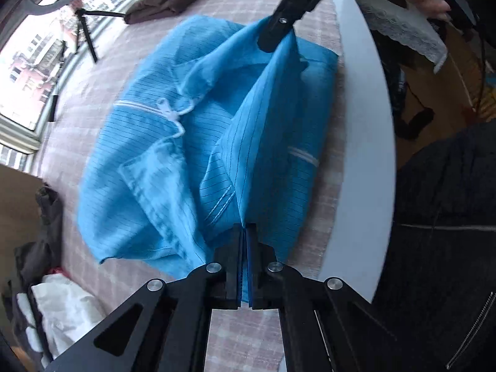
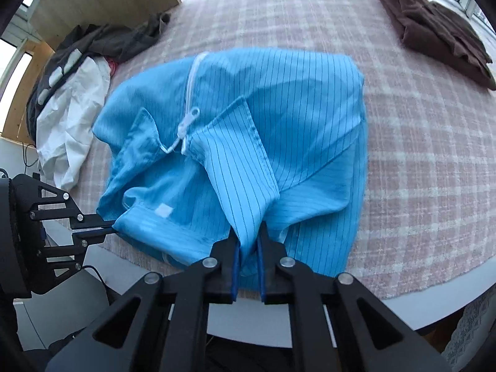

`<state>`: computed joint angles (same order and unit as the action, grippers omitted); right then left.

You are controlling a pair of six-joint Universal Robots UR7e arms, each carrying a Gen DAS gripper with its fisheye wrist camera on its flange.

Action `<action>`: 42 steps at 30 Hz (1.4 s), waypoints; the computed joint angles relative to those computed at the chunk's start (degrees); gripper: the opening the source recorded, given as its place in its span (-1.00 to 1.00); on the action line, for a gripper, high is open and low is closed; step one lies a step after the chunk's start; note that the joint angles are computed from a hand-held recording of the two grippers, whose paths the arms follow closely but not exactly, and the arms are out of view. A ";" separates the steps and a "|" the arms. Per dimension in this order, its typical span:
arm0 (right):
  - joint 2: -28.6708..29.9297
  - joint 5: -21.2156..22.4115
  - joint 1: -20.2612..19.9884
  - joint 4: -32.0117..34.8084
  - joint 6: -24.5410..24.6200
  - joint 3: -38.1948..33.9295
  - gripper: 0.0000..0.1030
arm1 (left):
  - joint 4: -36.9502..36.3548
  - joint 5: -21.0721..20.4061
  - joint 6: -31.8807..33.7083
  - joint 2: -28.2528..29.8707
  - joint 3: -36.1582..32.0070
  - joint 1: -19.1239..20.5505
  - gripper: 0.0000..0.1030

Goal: Fold clothes
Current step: 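Grasp the coat hem with the right tool while the left tool pulls the collar edge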

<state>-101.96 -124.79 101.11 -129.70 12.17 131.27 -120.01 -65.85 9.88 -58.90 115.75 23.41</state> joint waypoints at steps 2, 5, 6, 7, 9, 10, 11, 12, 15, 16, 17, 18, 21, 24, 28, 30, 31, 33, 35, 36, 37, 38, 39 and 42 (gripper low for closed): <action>0.13 -2.44 2.13 -3.93 -1.55 0.28 -0.88 | -3.70 1.26 -0.48 -1.46 1.27 -0.85 -0.98; -0.80 -6.02 4.54 -11.79 -5.00 3.34 -0.88 | -9.21 3.44 1.49 -3.20 5.50 -2.93 -0.98; -1.08 -6.31 4.43 -14.28 -5.78 4.62 -0.89 | -10.58 3.57 2.26 -3.36 6.95 -3.20 -0.98; -1.15 -6.37 4.29 -17.05 -6.85 6.26 -0.89 | -11.07 3.32 2.86 -3.27 7.73 -3.09 -0.98; -1.72 -6.07 3.06 -21.21 -9.26 9.91 -0.89 | -10.35 2.17 3.82 -2.59 7.99 -2.12 -0.97; -1.86 -5.53 2.17 -22.54 -9.97 11.52 -0.89 | -10.07 1.69 3.86 -2.39 8.30 -1.91 -0.97; -2.04 -4.29 0.92 -22.33 -10.01 12.64 -0.88 | -9.90 1.30 3.49 -2.31 8.77 -1.95 -0.92; -2.33 -3.41 0.08 -21.14 -9.43 13.24 -0.88 | -9.26 0.49 2.87 -2.65 8.70 -1.78 -0.85; -3.74 -3.86 0.60 -16.04 -6.75 12.91 -0.73 | -6.19 -3.00 0.31 -4.65 6.93 -0.62 -0.74; -4.82 -4.52 1.80 -14.78 -6.06 12.57 -0.65 | -5.24 -4.17 -0.54 -5.26 6.33 -0.25 -0.74; -6.04 -5.16 3.23 -13.88 -5.37 12.19 -0.56 | -4.51 -4.99 -1.36 -5.94 5.69 0.09 -0.74; -7.29 -5.63 4.80 -12.91 -4.58 11.74 -0.52 | -4.25 -5.52 -1.98 -6.66 5.06 0.39 -0.74; -8.79 -7.66 9.65 -12.34 -2.68 10.17 -0.43 | -5.49 -7.69 -2.96 -7.17 2.84 1.56 -0.74; -6.99 -3.78 10.87 -14.12 -4.60 8.21 -0.44 | -8.09 -8.70 -3.52 -3.82 -0.10 2.85 -0.74; -0.83 4.65 4.58 -14.44 -5.82 5.66 -0.90 | -10.54 -12.46 -4.83 2.81 -2.63 5.19 -0.80; 2.27 7.07 1.13 -15.56 -7.08 5.71 -0.90 | -8.29 -16.10 -5.78 5.70 -4.19 6.95 -0.83; 3.84 7.29 -0.26 -15.18 -7.63 5.71 -0.90 | -7.38 -16.90 -6.07 6.84 -4.55 7.48 -0.83; 7.00 4.31 -1.73 -12.81 -8.07 5.62 -0.90 | -6.71 -16.65 -6.17 7.53 -4.53 7.64 -0.83; 7.45 1.64 -1.05 -11.62 -8.71 5.74 -0.90 | -7.86 -16.41 -6.94 6.22 -4.10 7.76 -0.82; 6.81 1.56 -0.19 -11.56 -8.63 5.53 -0.90 | -8.55 -16.05 -7.65 5.04 -3.87 7.80 -0.82; 6.21 1.47 0.67 -11.53 -8.56 5.30 -0.90 | -8.99 -15.33 -8.46 3.82 -3.71 7.73 -0.83; 5.65 1.37 1.53 -11.52 -8.49 5.05 -0.90 | -9.17 -14.52 -8.94 2.62 -3.58 7.60 -0.83; 5.33 1.74 2.35 -11.78 -8.69 4.81 -0.90 | -9.31 -13.68 -8.99 1.33 -3.33 7.46 -0.83; 6.34 2.91 3.86 -11.39 -9.20 4.13 -0.89 | -9.66 -11.54 -10.67 -1.59 -2.53 7.63 -0.83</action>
